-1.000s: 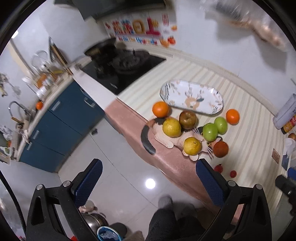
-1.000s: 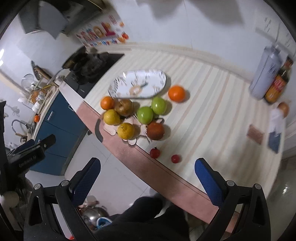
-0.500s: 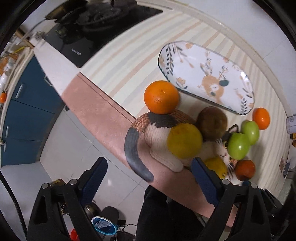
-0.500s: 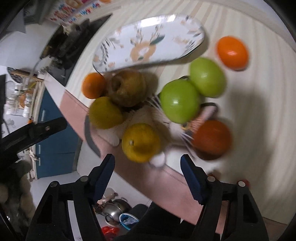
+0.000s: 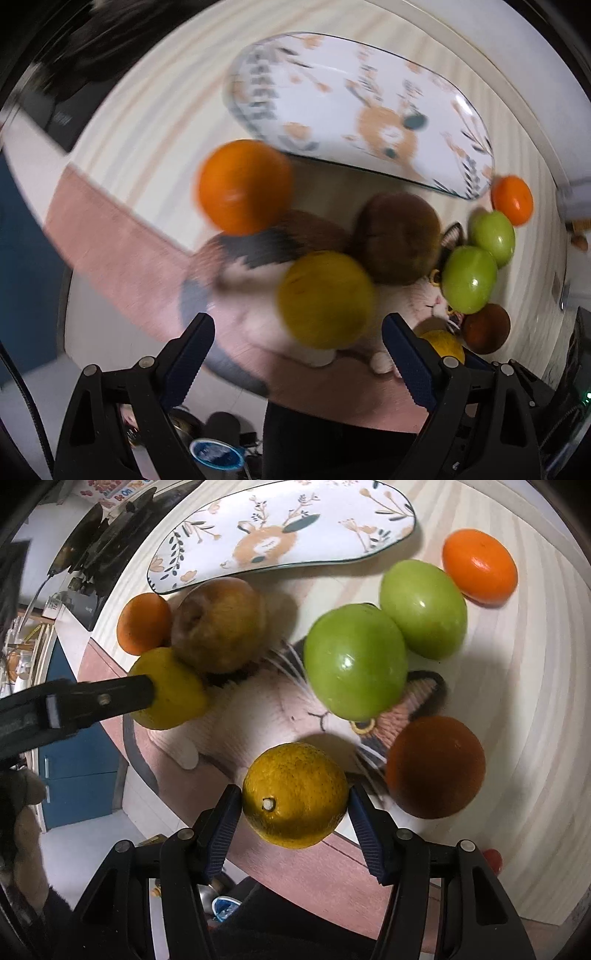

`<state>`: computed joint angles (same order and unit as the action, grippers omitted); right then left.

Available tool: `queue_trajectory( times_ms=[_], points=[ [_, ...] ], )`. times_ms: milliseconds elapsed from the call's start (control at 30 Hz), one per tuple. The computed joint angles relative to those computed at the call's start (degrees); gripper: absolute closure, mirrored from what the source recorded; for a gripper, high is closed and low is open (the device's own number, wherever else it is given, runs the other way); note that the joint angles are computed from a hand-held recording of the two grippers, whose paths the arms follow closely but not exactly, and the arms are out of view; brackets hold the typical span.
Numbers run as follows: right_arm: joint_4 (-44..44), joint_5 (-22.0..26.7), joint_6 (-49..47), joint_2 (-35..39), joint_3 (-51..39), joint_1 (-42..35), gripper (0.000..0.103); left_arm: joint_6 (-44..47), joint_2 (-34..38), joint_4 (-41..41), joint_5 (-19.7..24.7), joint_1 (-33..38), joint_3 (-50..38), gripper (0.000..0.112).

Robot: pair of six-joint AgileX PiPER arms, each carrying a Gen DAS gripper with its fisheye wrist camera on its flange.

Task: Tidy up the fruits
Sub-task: 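Grasp the large yellow lemon with the left tool while the right tool grasps the smaller lemon, then lower both lemons onto the white oval plate and open both tools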

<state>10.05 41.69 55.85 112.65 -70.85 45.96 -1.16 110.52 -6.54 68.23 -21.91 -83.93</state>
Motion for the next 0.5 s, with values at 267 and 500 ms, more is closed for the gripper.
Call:
queue_trajectory(
  times_ms=[267, 500],
  points=[
    [1.3, 1.7, -0.7, 1.1, -2.5, -0.7, 0.040, 1.9, 2.5, 0.1, -2.1, -2.4, -0.3, 0.051],
    [3.6, 0.4, -1.9, 1.8, -2.0, -1.0, 0.040, 4.9, 3.4, 0.2, -2.9, -1.6, -0.8, 0.050]
  ],
)
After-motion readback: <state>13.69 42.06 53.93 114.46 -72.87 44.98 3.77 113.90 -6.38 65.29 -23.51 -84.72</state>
